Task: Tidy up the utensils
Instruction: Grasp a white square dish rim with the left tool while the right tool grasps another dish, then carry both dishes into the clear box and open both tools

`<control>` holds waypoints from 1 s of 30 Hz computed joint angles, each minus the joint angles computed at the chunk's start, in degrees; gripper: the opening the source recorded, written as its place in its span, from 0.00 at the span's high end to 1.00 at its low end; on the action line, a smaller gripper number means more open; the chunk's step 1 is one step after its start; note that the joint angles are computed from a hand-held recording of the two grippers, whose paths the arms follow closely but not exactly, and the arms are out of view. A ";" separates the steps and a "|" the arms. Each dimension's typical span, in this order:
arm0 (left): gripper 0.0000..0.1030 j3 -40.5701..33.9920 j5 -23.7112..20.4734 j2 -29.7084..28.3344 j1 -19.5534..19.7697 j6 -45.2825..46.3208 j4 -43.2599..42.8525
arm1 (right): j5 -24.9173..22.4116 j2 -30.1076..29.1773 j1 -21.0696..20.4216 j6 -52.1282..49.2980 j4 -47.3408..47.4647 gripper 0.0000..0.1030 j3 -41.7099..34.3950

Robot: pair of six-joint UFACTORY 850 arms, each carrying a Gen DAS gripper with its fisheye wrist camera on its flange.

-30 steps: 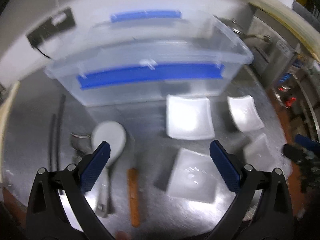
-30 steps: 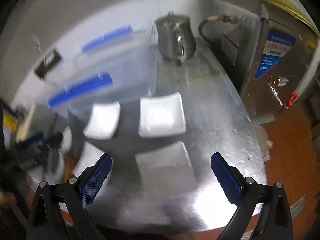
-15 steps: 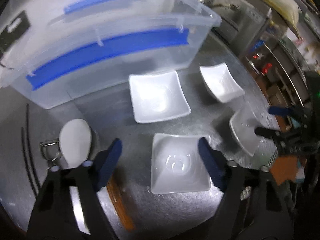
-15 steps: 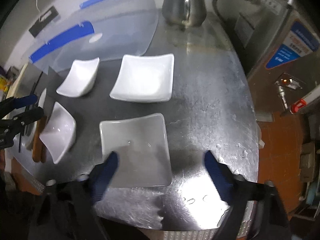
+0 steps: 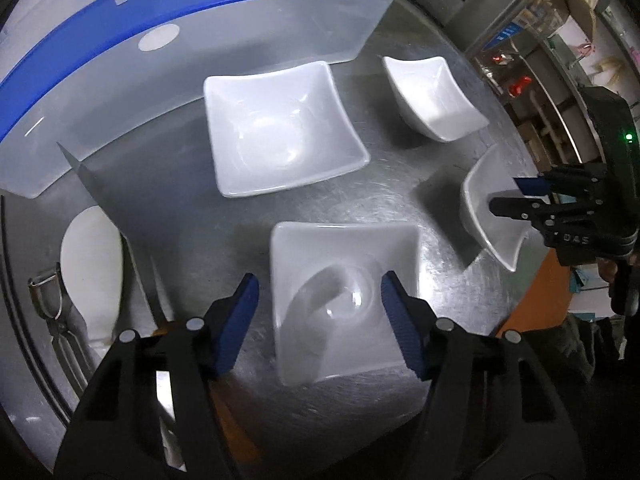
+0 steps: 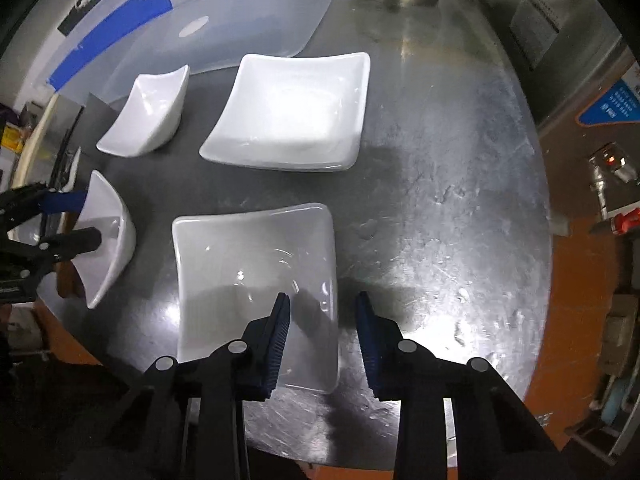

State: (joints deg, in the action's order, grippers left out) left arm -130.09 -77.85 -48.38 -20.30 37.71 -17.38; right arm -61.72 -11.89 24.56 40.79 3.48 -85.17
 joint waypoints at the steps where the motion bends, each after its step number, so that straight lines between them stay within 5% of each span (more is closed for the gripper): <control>1: 0.41 -0.50 0.08 -0.30 0.05 -0.50 0.25 | 0.12 -0.27 -0.06 -0.33 -0.02 0.66 -0.26; 9: 0.41 -7.97 -7.44 -6.24 -0.35 -3.00 0.69 | 0.31 -2.84 -0.68 -3.38 2.01 0.66 -3.16; 11: 0.52 -8.63 -7.76 -6.63 -0.38 -2.64 0.27 | 0.50 -3.26 -0.66 -3.95 2.46 0.69 -3.52; 13: 0.83 -9.20 -8.18 -7.11 -0.79 -3.31 0.44 | -0.08 -4.39 -0.43 -4.02 2.26 0.83 -4.54; 15: 0.87 -8.69 -8.41 -6.93 -0.85 -3.94 -0.22 | 0.38 -4.62 -0.56 -4.23 2.92 0.84 -4.61; 22: 0.95 -4.00 -8.53 -4.23 -0.56 -4.48 -4.16 | 5.17 -2.42 -0.79 -1.96 7.27 0.94 -2.49; 30: 0.95 -5.35 -10.90 -4.72 1.32 -4.39 -6.90 | 8.67 0.31 -2.26 -0.90 13.14 0.94 1.53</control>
